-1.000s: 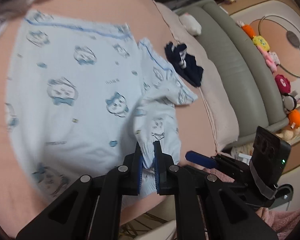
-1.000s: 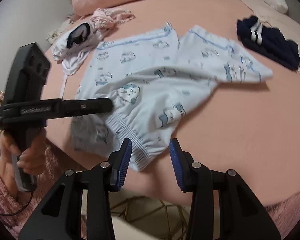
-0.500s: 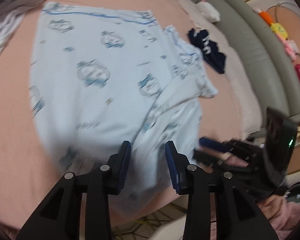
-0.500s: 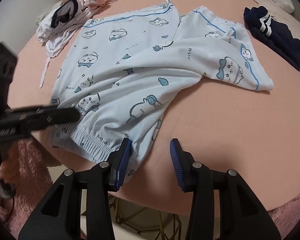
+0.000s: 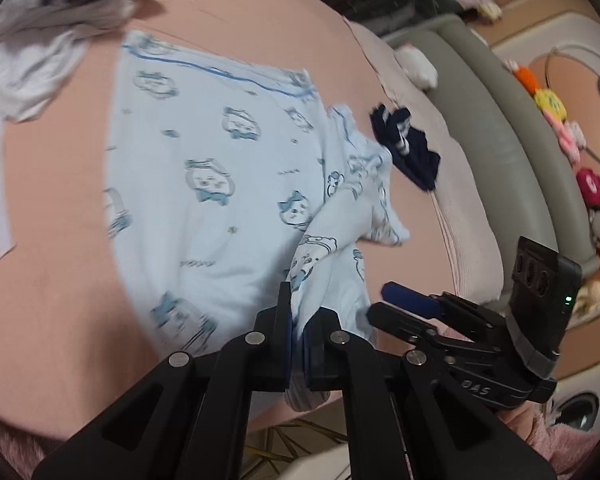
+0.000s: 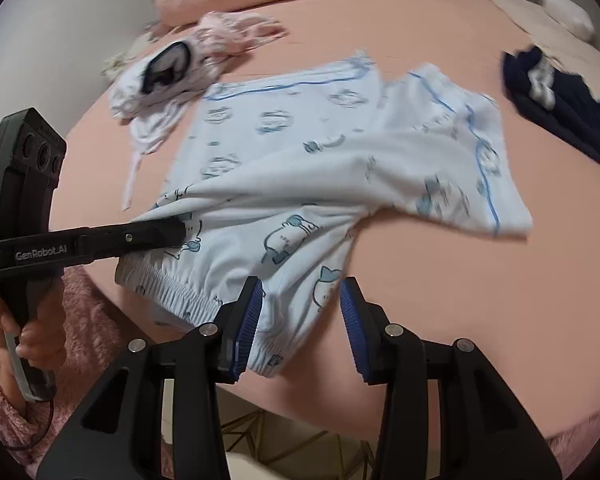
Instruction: Fold clothes
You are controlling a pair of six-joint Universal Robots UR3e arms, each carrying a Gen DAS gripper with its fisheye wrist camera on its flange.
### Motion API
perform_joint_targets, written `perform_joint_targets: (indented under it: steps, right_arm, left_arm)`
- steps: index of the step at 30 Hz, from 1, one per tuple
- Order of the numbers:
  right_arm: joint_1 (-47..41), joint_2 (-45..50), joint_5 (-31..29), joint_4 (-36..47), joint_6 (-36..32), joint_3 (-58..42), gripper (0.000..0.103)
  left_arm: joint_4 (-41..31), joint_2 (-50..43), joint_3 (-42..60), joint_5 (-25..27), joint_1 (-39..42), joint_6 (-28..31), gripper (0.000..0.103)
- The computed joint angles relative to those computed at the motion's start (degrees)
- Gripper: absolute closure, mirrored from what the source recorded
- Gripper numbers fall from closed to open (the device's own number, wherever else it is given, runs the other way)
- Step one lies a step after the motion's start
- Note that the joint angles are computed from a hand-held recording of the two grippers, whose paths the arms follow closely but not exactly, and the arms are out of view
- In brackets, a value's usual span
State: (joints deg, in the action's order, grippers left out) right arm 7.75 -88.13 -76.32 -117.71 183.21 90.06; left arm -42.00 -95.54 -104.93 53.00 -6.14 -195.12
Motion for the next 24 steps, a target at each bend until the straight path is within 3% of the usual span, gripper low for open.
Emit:
perform_joint_targets:
  steps: [3,9,12,14,15,19,20,24]
  right_arm:
    - [2.35,4.36,-1.14,1.16,-0.61,-3.17,0.062]
    - [1.72,3.96,-2.73,-1.66,-0.37,2.19,0.061]
    - [-0.51,1.01,-0.37,-2.38,-1.49,5.31,0.06]
    - [-3.09,-1.42,3.8,-5.03,-2.14,9.05,0.058]
    - [-4.4,-2.39,5.96,-6.24,-2.32,10.82,0.058]
    - [-5.45,-2.41,8.59,-7.9,-3.57,13.75,0.049]
    - [-5.3,-2.06,8.63,-8.18,-3.77,14.03,0.046]
    - [-3.31,-0.47,4.77,-7.61,-4.19,12.14,0.053]
  left_arm:
    - [0.47,1.48,-3.55,1.65,0.02,-0.52,0.099]
    - [1.73,-1.73,-3.33,7.63,-3.1,-2.86,0.099]
    - [3.17,-0.01,-3.24,10.7,-3.68,-4.1,0.092]
    - [3.23,1.97,-4.47,12.38,-3.49,-5.14,0.075]
    - [2.77,2.63,-5.09,12.45,-3.27,-5.02,0.073]
    - [0.82,3.56,-7.35,10.31,-2.2,-3.38,0.074]
    - [-0.01,2.59,-6.22,11.9,-3.22,-3.17,0.075]
    - [-1.96,2.03,-4.65,15.1,-4.63,-2.68,0.08]
